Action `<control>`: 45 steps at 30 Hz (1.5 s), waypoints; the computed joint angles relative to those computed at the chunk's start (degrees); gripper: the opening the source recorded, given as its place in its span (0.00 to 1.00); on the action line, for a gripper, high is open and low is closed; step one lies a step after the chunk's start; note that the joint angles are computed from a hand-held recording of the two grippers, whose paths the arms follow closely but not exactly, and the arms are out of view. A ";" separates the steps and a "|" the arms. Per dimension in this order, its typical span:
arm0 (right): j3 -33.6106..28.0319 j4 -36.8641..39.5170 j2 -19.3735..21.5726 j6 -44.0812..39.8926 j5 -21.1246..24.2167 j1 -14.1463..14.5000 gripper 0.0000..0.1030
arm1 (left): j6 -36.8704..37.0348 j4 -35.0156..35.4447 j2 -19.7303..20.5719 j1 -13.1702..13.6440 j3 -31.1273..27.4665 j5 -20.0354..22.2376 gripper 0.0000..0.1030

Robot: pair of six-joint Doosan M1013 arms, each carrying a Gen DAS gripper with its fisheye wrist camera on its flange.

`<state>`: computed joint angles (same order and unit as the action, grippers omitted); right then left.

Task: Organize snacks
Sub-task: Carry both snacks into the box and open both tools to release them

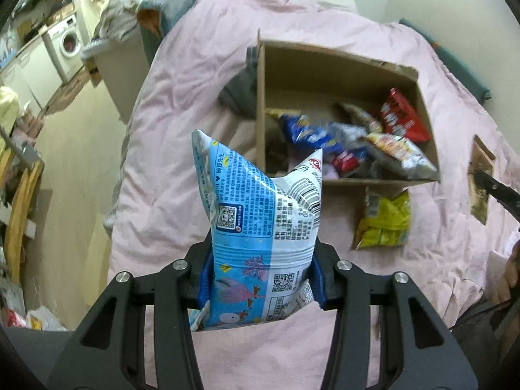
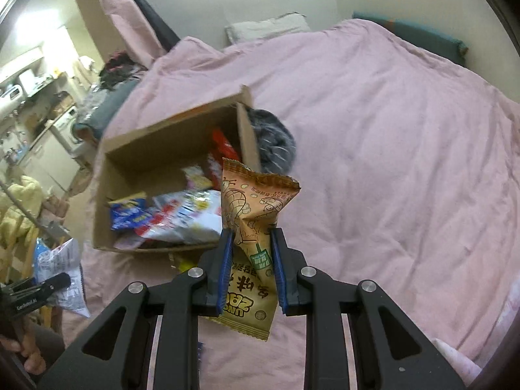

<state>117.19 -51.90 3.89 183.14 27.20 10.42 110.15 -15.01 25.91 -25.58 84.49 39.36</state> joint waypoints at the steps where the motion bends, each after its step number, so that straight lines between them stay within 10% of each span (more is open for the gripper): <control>1: -0.44 0.13 0.25 -0.45 -0.47 0.06 0.24 | 0.19 -0.13 -0.05 -0.10 -0.20 -0.23 0.41; 19: -7.17 1.72 6.98 -8.10 -8.46 -1.54 0.24 | 0.45 0.99 3.55 -2.24 -7.93 -0.50 0.41; 45: -11.61 23.02 12.57 -27.84 -10.19 -5.93 0.24 | 2.90 -5.99 11.18 -3.41 -15.52 -3.01 0.42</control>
<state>105.58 -28.88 16.46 155.30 17.01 4.49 113.05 -21.00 37.09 -28.99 68.97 36.35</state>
